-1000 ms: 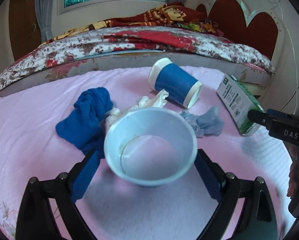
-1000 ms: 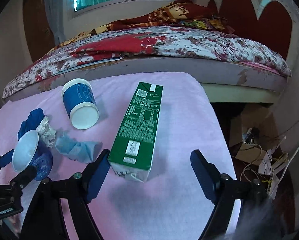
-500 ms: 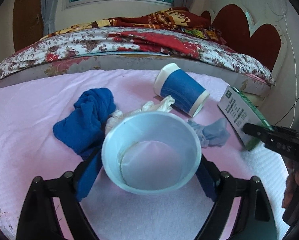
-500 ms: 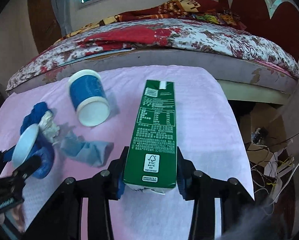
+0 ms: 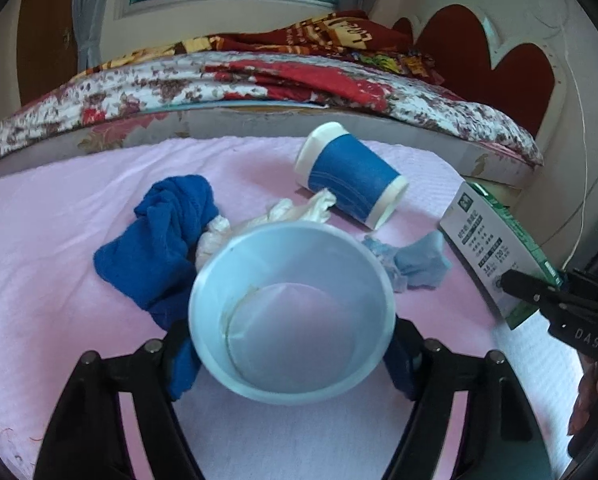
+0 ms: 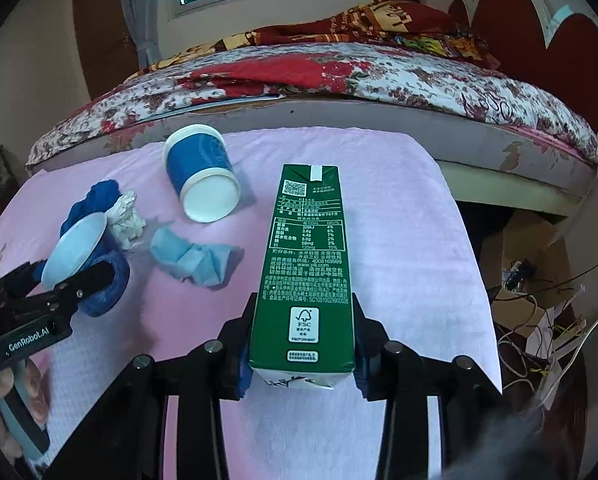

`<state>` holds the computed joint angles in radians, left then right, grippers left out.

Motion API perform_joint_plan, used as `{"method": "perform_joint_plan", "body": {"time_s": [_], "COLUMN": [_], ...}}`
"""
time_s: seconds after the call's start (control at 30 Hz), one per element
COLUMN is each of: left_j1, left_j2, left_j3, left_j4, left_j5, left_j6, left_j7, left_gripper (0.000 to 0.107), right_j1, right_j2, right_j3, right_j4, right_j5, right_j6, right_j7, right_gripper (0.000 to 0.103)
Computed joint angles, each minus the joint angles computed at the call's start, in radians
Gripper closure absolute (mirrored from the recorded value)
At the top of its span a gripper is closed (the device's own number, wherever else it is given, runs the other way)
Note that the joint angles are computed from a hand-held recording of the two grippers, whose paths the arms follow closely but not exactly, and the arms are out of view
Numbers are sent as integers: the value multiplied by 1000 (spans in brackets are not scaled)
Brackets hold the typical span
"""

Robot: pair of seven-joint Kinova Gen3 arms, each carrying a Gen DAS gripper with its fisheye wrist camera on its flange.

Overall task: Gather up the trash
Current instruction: 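Carry the paper bowl and milk carton with both tools over the black bin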

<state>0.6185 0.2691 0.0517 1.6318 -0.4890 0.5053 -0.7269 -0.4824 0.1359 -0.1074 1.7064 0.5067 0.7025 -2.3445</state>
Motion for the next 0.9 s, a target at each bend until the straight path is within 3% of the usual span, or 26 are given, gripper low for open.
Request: {"method": "perform_joint_plan", "body": {"time_s": [0.27, 0.47, 0.9], "left_j1": [69, 80, 97], "left_j2": [-83, -148, -258], "left_j3": [11, 85, 294], "left_j4": [70, 115, 159], "left_j5": [-159, -249, -342], "left_j6": [22, 60, 181], "left_j7": [107, 199, 340], "left_gripper": [32, 32, 32], "right_j1": [1, 45, 154], "right_j2": [-148, -291, -662], "right_j3": [-58, -155, -321], "right_j4": [126, 204, 285], "right_j5": [60, 61, -105], "right_j6": [-4, 60, 262], "right_j7": [-102, -127, -66], "right_gripper": [62, 62, 62]}}
